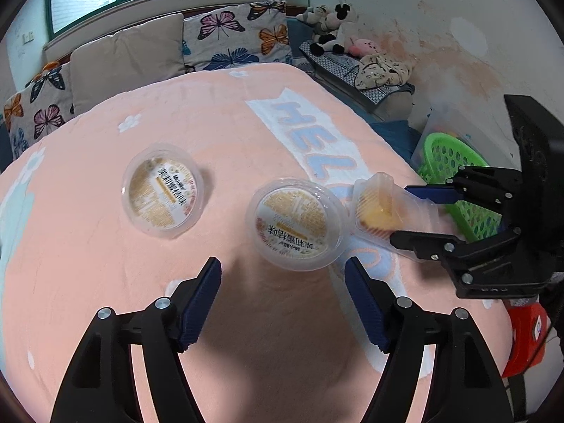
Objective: Collect trash
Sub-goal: 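Grasp the clear rectangular tray with the right tool while the left tool grasps a pudding cup, then drop the tray into the basket with the right tool while the left tool carries the pudding cup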
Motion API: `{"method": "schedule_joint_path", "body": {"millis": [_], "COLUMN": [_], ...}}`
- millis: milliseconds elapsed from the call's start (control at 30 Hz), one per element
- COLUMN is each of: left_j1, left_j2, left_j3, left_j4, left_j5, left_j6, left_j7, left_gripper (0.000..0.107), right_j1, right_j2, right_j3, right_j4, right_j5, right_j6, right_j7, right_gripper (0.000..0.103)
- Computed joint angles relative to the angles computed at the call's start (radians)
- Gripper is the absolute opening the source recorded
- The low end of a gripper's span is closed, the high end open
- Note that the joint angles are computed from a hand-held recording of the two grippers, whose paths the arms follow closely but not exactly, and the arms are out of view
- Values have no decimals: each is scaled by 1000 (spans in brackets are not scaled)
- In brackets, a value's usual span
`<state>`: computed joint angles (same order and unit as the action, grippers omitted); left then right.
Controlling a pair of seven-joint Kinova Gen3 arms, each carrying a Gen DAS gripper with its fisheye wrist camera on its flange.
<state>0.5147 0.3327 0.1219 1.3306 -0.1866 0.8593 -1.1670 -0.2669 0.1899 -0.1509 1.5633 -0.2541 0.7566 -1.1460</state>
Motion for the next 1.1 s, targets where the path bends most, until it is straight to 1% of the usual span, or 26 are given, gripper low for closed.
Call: {"method": "schedule_joint_path", "body": {"millis": [133, 300, 367, 500, 767, 933, 967, 1033, 1100], "left_j1": [-2, 1, 3, 7, 6, 28, 28, 32, 26], "left_j2": [10, 21, 29, 49, 60, 66, 69, 73, 74], "left_j3": [2, -2, -3, -4, -2, -14, -13, -16, -13], "left_j4": [-9, -19, -30, -54, -61, -63, -66, -68, -70], "left_j5": [5, 5, 3, 4, 26, 2, 2, -2, 9], "left_j6": [-1, -7, -3, 2, -8, -15, -12, -11, -9], "left_j7": [-7, -13, -14, -28, -51, -39, -39, -34, -32], "left_gripper": [70, 70, 70, 74, 77, 77, 76, 65, 62], "right_j1": [-1, 16, 31, 49, 50, 56, 58, 61, 66], "right_j2": [-20, -55, -72, -111, -175, -209, -218, -232, -250], "right_j3": [1, 1, 3, 14, 47, 68, 72, 79, 83], "right_j4": [18, 40, 50, 75, 124, 162, 171, 186, 202], "right_j5": [-7, -58, -101, -169, -179, -156, -146, -133, -104], "right_j6": [-17, -30, -29, -37, -54, -69, -73, -78, -84], "right_j7": [-17, -4, 12, 39, 1, -60, -77, -101, -137], "right_gripper": [52, 52, 52, 52, 52, 52, 52, 52, 52]}}
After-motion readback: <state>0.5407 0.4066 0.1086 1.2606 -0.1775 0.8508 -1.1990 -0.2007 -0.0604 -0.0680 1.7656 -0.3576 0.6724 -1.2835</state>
